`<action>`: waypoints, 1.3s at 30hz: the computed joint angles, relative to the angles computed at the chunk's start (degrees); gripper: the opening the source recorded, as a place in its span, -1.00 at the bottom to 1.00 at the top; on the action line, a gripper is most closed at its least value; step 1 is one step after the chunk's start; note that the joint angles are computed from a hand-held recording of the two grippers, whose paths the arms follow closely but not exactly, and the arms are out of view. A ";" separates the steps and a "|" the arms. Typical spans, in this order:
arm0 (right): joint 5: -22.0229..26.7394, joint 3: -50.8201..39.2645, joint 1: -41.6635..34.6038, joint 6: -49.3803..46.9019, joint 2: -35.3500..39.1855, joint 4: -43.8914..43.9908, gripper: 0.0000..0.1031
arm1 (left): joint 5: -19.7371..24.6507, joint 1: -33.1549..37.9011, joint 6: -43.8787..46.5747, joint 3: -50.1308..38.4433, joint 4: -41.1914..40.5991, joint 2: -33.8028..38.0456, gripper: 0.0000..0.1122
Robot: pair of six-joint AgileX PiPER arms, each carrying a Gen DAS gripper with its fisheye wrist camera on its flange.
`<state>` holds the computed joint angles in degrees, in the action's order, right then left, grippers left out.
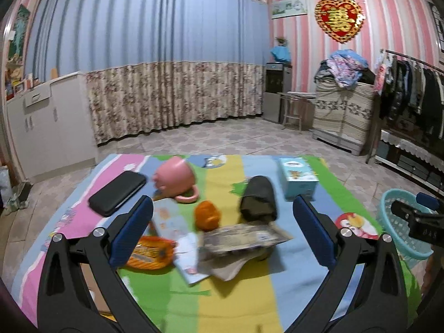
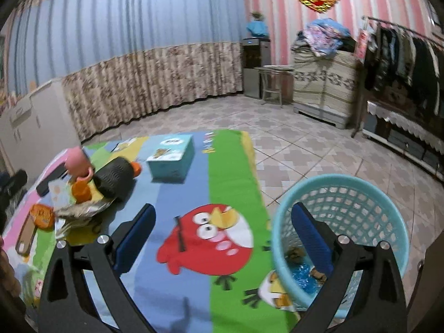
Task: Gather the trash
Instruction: 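Move both tools back over the mat toward the orange snack packet, then lower the left tool onto the orange snack packet and close it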
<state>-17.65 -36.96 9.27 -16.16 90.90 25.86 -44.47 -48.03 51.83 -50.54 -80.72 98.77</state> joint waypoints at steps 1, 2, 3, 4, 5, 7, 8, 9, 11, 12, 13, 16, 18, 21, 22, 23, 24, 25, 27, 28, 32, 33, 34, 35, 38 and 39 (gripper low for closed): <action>-0.16 -0.11 1.42 -1.13 0.39 1.23 0.86 | 0.18 0.93 -0.56 1.24 0.33 -0.65 0.74; -0.28 -0.11 2.12 -1.52 0.53 1.77 0.87 | 0.36 1.61 -0.86 2.02 0.59 -1.07 0.74; -0.40 -0.29 3.24 -1.54 0.95 2.07 0.88 | 0.49 2.53 -1.38 3.07 0.95 -1.55 0.74; -0.18 -0.42 3.81 -1.30 1.08 2.00 0.88 | 0.68 3.20 -1.68 3.56 1.22 -1.77 0.74; -0.03 -0.49 4.16 -0.84 1.23 1.68 0.89 | 0.91 4.20 -2.63 4.85 1.86 -2.35 0.74; -0.09 -0.77 5.63 -0.88 1.87 2.55 0.90 | 1.53 5.97 -4.68 7.06 3.48 -3.35 0.74; -0.05 -0.86 5.99 -0.11 2.13 1.94 0.91 | 1.83 6.71 -5.32 7.71 4.10 -3.64 0.74; 0.18 -1.27 6.53 -0.45 2.63 2.47 0.91 | 2.03 7.49 -5.85 8.52 4.74 -3.90 0.74; 0.22 -1.46 7.01 -1.59 3.19 4.12 0.91 | 2.10 8.42 -5.55 9.60 5.18 -4.00 0.74; 0.42 -1.89 7.35 -2.58 3.51 6.05 0.91 | 2.30 9.04 -5.45 10.29 5.96 -3.94 0.74; 0.53 -2.25 7.50 -2.67 3.73 7.40 0.91 | 2.23 9.46 -4.85 10.80 6.22 -3.93 0.74; 1.54 -4.05 7.71 -3.31 4.77 11.56 0.91 | 1.56 10.64 -4.76 13.01 7.71 -3.67 0.74; 1.92 -5.14 8.22 -7.01 5.63 17.14 0.91 | 2.48 12.41 -6.78 14.71 10.19 -3.99 0.74; 3.29 -6.57 8.33 -9.19 6.98 19.88 0.91 | 3.23 14.52 -11.19 16.85 14.31 -4.35 0.74; 3.65 -6.88 8.36 -9.30 7.33 20.06 0.91 | 3.82 15.32 -11.61 17.27 15.20 -4.38 0.74; 3.65 -7.14 8.58 -9.67 7.63 20.73 0.91 | 4.59 15.89 -11.19 17.34 15.23 -4.34 0.74; 3.25 -7.27 8.91 -10.85 7.78 22.27 0.91 | 5.50 16.59 -10.74 17.40 15.36 -4.36 0.74; 2.10 -7.22 9.56 -13.46 7.74 25.31 0.91 | 6.19 17.23 -10.64 17.55 15.66 -4.42 0.74; 0.21 -7.62 11.14 -20.04 7.87 32.08 0.91 | 8.48 19.32 -12.17 17.80 17.59 -4.73 0.74; 0.21 -8.16 11.59 -23.40 8.08 35.24 0.91 | 10.14 20.56 -13.56 17.91 19.21 -4.89 0.74; -0.51 -10.05 12.84 -33.48 9.55 45.54 0.91 | 15.29 23.03 -12.80 14.71 19.24 -2.54 0.74; -0.36 -10.48 12.81 -34.87 9.93 47.06 0.91 | 15.96 23.05 -13.31 13.99 19.74 -2.00 0.74; 0.12 -10.78 12.55 -35.56 10.21 47.77 0.91 | 16.55 23.02 -14.12 13.41 20.51 -1.58 0.74; 0.86 -11.06 12.19 -35.95 10.44 48.26 0.91 | 16.85 22.76 -14.29 12.53 20.53 -0.97 0.74; 2.16 -11.64 11.06 -37.18 11.19 50.43 0.91 | 17.49 21.91 -11.59 9.39 18.14 1.15 0.74; 2.24 -11.67 10.83 -37.03 11.29 50.52 0.91 | 18.13 21.85 -10.32 8.02 17.44 2.12 0.74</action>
<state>-15.41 -48.62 20.10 -53.19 102.19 76.38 -26.34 -26.18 41.52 -42.51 -63.29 100.89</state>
